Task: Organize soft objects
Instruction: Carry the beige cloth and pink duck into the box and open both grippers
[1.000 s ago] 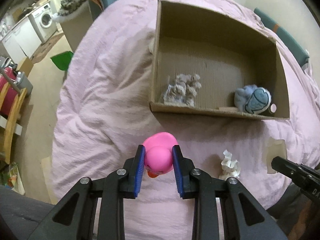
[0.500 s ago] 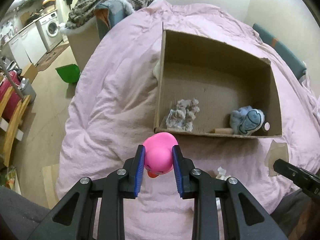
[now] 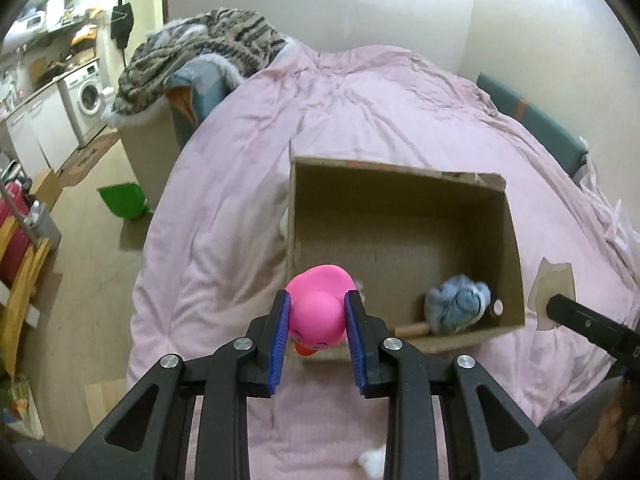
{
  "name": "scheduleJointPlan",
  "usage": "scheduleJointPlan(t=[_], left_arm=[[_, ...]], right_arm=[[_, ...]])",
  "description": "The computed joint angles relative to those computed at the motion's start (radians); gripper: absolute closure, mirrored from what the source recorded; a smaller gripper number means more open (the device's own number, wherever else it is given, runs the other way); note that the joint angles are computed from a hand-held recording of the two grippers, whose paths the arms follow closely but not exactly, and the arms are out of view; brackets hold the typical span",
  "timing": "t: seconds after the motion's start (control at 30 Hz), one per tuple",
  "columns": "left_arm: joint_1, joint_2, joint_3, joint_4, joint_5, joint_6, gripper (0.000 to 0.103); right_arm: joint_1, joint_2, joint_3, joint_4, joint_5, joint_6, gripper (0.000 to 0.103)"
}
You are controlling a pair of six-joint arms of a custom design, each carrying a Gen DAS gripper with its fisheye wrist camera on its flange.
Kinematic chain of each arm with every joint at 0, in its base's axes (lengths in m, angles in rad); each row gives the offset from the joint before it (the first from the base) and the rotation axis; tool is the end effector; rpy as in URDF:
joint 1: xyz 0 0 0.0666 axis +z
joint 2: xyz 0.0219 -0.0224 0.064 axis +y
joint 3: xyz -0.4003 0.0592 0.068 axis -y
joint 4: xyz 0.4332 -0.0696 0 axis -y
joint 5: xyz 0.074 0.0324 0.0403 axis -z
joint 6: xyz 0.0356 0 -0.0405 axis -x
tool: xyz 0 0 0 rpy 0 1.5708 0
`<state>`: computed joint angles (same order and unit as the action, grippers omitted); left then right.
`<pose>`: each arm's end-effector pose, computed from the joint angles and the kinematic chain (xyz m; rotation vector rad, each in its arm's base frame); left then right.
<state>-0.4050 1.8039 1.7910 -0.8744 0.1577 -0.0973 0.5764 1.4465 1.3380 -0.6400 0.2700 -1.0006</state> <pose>0.6249 -0.2744 0.4140 0.6811 2.3754 -0.3275 0.4662 0.2913 0.4155 0.6265 2.2527 0.4984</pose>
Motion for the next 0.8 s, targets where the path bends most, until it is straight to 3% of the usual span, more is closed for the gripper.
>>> scheduleJointPlan(t=[0.1,0.2,0.33,0.43,0.53,0.8], left_arm=[[-0.006,0.043,0.062,-0.022,0.006,0.011,0.078],[-0.015,0.072,0.084,0.000,-0.003,-0.002,0.078],[-0.019,0.092,0.055,0.046,-0.014,-0.023,0.078],[-0.029,0.103,0.036,0.066,-0.077,-0.060,0.078],[-0.017,0.122,0.068,0.027,-0.002,-0.024,0.078],[-0.014,0.157,0.111,-0.044,0.073,0.004,0.078]], right_arm=[[-0.025,0.015,0.023,-0.001,-0.001,0.042,0.095],[-0.046,0.027,0.022,0.017,-0.008,0.061,0.095],[-0.060,0.035,-0.020,0.052,-0.018,0.042,0.095],[-0.081,0.053,-0.035,0.036,-0.060,-0.025,0.095],[-0.090,0.062,-0.036,0.034,-0.072,-0.041,0.095],[-0.101,0.098,-0.025,0.036,-0.140,-0.052,0.095]])
